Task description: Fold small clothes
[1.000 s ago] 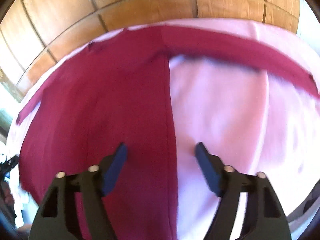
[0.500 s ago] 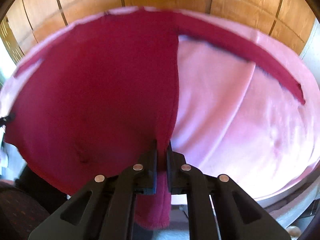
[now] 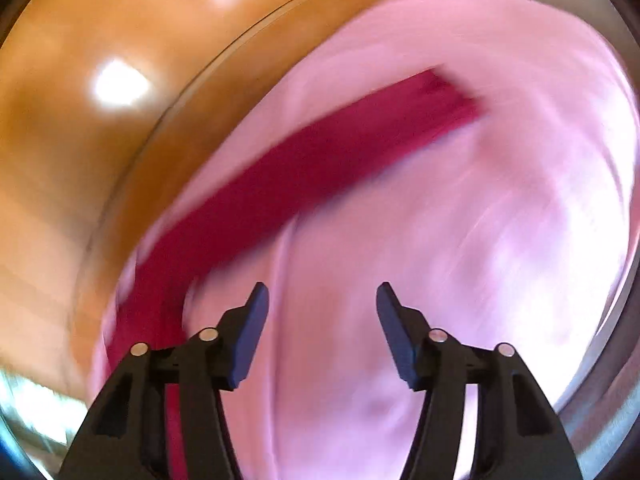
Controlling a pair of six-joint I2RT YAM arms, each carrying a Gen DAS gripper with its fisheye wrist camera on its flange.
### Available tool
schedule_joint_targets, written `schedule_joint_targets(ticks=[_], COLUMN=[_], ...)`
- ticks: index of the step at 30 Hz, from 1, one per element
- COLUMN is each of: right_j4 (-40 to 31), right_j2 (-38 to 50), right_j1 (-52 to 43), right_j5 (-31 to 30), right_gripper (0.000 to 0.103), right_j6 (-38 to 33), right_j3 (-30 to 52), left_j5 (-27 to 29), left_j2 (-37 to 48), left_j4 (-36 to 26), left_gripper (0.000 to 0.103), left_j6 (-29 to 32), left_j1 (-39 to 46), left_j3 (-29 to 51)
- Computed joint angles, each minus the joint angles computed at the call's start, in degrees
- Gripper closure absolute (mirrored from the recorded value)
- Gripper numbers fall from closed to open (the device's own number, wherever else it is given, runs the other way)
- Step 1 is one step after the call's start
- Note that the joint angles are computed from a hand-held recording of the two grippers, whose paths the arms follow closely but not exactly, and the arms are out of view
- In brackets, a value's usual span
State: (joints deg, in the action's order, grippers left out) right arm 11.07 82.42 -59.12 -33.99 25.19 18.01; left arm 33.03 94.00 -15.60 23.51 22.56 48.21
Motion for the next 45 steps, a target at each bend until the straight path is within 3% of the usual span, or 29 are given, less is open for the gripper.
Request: schedule_joint_targets(ticks=[2, 5, 8, 9, 10, 12, 16, 21, 25, 32, 34, 35, 36, 37, 39, 42, 45], right_j4=[6.1, 8.7, 5.8, 5.6, 2.5, -1.0, -2.2, -5.3, -5.9, -10.3, -12.6, -12.8, -11.4, -10.7, -7.1, -2.0, -1.7], right_j2=[10.9, 19.9, 25.8, 27.7, 28.4, 27.1, 17.0, 8.3, 12.4, 31.0, 34.7, 35.8, 36.9, 35.9, 32.4, 22.8, 13.9], right_j1=[-3.5, -3.0, 0.3, 2.6, 3.7, 5.7, 11.5, 29.1, 45.4, 68.2, 71.7, 72.7, 72.7, 72.6, 71.8, 69.6, 65.3], right_j5=[-1.1, 1.2, 9.2, 11.9, 14.0, 16.5, 15.9, 18.2, 20.3, 19.2, 18.9, 18.0, 17.7, 18.4, 18.3, 19.2, 20.4], right_gripper=[0.055, 0.060, 0.077, 0.091, 0.097, 0.097, 0.097, 0.097, 0.098, 0.097, 0.090, 0.078, 0.041, 0.030, 0.032, 0.032, 0.029], right_j6=[5.9, 10.0, 10.0, 10.4, 9.0, 8.0, 5.7, 4.4, 5.5, 5.7, 5.0, 5.1, 6.1, 6.8, 6.7, 5.7, 4.3], right_j3=[5.3, 11.9, 19.7, 21.6, 24.4, 27.3, 27.3, 31.3, 40.3, 62.5, 68.0, 69.6, 70.7, 68.9, 62.8, 46.1, 32.3], left_j5=[-0.6, -2.8, -4.6, -5.1, -5.3, -6.1, -4.4, -0.6, 1.8, 5.2, 5.8, 6.0, 6.1, 6.0, 5.8, 4.6, 3.4], left_j2=[0.9, 0.1, 0.1, 0.4, 0.6, 0.8, 2.6, 5.5, 5.4, 8.3, 9.5, 10.6, 11.3, 11.8, 13.3, 16.1, 20.7], left_j4=[0.8, 3.3, 5.0, 5.0, 4.9, 5.0, 3.3, 0.8, 0.2, -1.5, -2.1, -2.4, -2.6, -2.5, -2.2, -2.2, -3.9], left_gripper=[0.052, 0.052, 0.052, 0.052, 0.052, 0.052, 0.052, 0.052, 0.052, 0.052, 0.052, 0.052, 0.052, 0.052, 0.052, 0.052, 0.052], left_j6=[-1.4, -3.4, -3.8, -3.4, -3.0, -2.3, -2.6, -5.7, -6.0, -7.3, -8.1, -8.7, -9.2, -9.7, -10.4, -11.1, -13.2], left_j1=[-3.2, -7.7, -10.6, -11.2, -11.5, -11.9, -11.0, -9.2, -7.5, -4.5, -4.1, -4.1, -4.2, -4.4, -4.6, -5.7, -7.5], left_j3=[-0.2, -2.5, -3.6, -3.7, -3.6, -3.6, -1.5, 2.6, 3.9, 8.3, 10.0, 11.3, 12.1, 12.6, 14.1, 16.6, 22.1])
